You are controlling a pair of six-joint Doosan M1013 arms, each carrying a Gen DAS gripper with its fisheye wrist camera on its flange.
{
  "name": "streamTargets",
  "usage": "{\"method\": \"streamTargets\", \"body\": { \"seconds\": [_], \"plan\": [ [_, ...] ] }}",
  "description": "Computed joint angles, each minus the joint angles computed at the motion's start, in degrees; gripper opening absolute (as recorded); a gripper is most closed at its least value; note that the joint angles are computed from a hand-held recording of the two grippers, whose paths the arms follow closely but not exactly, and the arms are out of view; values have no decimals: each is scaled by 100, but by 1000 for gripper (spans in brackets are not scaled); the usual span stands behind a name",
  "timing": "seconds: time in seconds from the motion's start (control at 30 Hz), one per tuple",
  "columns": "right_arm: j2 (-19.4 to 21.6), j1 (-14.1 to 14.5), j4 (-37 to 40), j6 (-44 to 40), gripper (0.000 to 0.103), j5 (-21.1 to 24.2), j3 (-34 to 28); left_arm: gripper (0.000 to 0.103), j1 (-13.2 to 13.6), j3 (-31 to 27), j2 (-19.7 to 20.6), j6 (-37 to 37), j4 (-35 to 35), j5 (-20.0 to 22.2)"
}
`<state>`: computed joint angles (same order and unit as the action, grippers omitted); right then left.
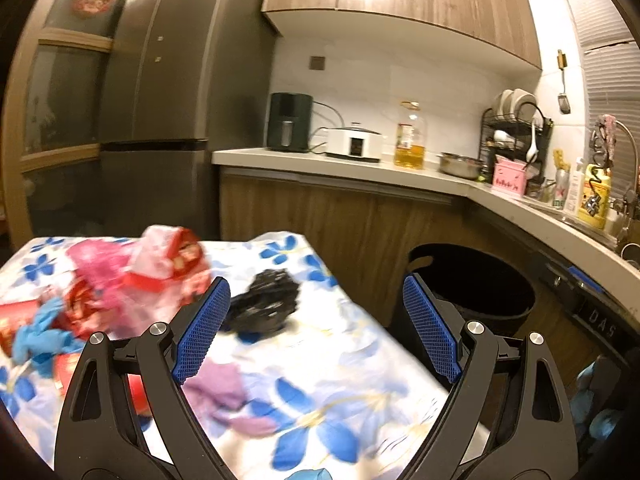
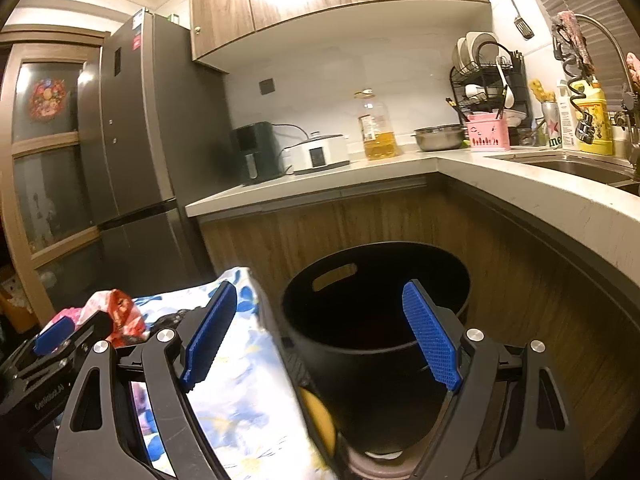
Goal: Collect trash
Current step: 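Move both tools back toward the trash pile on the table, then grasp the red paper cup with the left tool while the right tool grasps the purple glove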
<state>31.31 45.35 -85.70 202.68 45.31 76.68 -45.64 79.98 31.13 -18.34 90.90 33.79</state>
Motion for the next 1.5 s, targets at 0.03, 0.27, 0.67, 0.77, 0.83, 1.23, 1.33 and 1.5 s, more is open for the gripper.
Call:
{"method": "streamTargets", "body": {
  "seconds": [0.03,0.27,0.67,0.77,0.83,1.23,1.33,1.5],
  "plan": [
    [9,22,-17,21,83,-26,-8,87,-7,51,-33,-3,-39,68],
    [84,195,-18,-102,83,-246,-113,87,-33,654,-351,-397,163,730],
    [415,367,336,-608,83,-707,-556,86,92,1543,-749,-839,118,1091],
    [479,384,431,-750,83,-796,-647,81,157,1636,-779,-906,13,1014],
    [543,400,499,-906,83,-798,-740,76,231,1673,-798,-931,-106,849],
    [837,450,910,-1528,83,-950,-1127,40,501,1711,-790,-881,-425,-167],
    [931,447,1116,-1784,83,-1014,-1269,34,559,1734,-796,-935,-374,-425],
    [1150,450,1447,-2289,83,-1092,-1590,21,644,1720,-783,-923,-396,-797]
  ]
}}
